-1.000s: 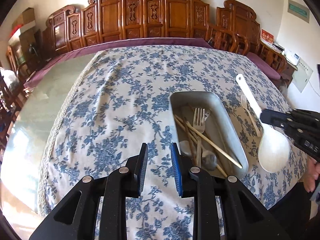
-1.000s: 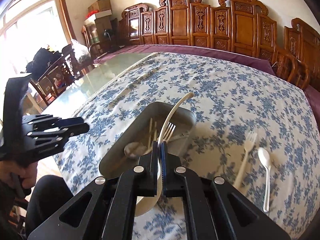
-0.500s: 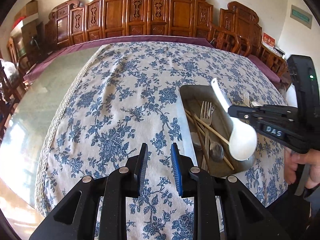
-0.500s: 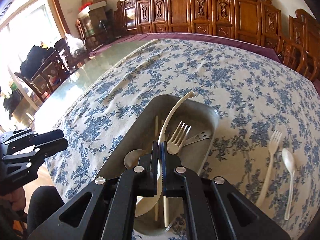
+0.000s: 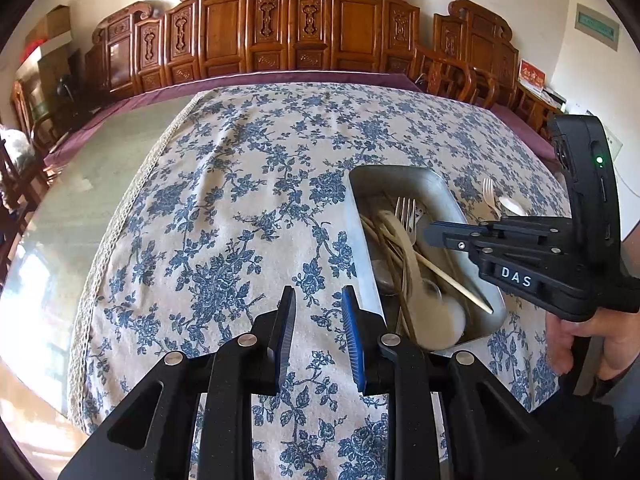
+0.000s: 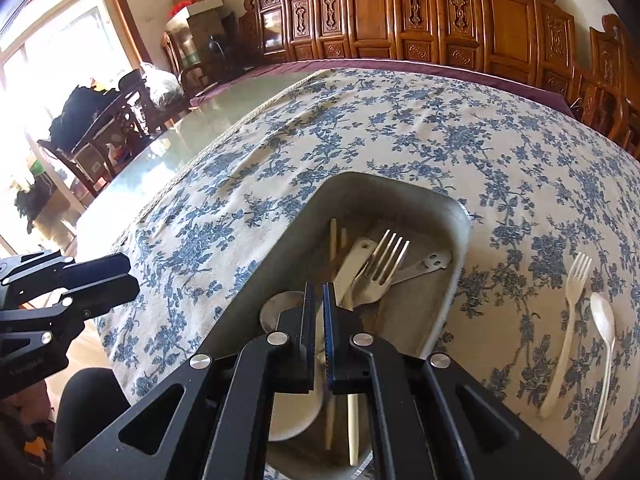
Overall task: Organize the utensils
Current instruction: 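Lower the white plastic spoon into the tray and open the right tool, then grasp the loose plastic spoon with the right tool while the left tool nears the fork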
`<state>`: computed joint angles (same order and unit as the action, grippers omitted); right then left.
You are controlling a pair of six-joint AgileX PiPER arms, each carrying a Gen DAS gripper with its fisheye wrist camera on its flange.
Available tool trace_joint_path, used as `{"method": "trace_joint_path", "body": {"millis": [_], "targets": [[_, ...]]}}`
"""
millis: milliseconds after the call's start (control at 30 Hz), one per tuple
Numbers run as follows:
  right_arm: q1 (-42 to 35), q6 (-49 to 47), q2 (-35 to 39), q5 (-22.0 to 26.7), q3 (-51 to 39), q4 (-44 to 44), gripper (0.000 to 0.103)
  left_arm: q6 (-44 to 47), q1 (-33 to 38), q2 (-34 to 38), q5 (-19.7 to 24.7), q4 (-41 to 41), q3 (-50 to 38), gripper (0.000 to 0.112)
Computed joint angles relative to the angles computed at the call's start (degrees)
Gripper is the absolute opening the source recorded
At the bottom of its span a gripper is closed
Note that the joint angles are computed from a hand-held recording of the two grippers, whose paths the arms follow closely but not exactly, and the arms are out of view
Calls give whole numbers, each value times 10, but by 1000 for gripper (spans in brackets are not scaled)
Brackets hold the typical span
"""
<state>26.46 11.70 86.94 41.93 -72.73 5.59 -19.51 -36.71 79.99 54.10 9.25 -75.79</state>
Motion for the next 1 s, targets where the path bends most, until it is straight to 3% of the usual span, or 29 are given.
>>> {"method": "trace_joint_path", "body": {"millis": [233, 333, 433, 667, 700, 733, 800, 1000], "targets": [[-40, -35, -95, 3, 69, -25, 5, -36, -38, 10, 10, 22, -20, 30], [-106, -96, -145, 8, 109, 1, 5, -47, -60, 26, 20, 33, -42, 31], [-181, -163, -173, 12, 128, 32, 5, -60, -89, 51, 32, 52, -73, 39], [-352, -331, -170, 18, 139, 150, 6, -77, -134, 124, 44, 62, -156, 53], [-368, -349, -168, 15, 141, 157, 10, -80, -141, 139, 48, 65, -171, 65], [-382, -365, -166, 10, 145, 162, 12, -83, -146, 146, 49, 68, -179, 69], [-405, -395, -162, 2, 153, 177, 23, -92, -160, 167, 47, 81, -199, 73], [-464, -471, -134, 1, 169, 219, 25, -82, -175, 242, 64, 65, -293, 75]]}}
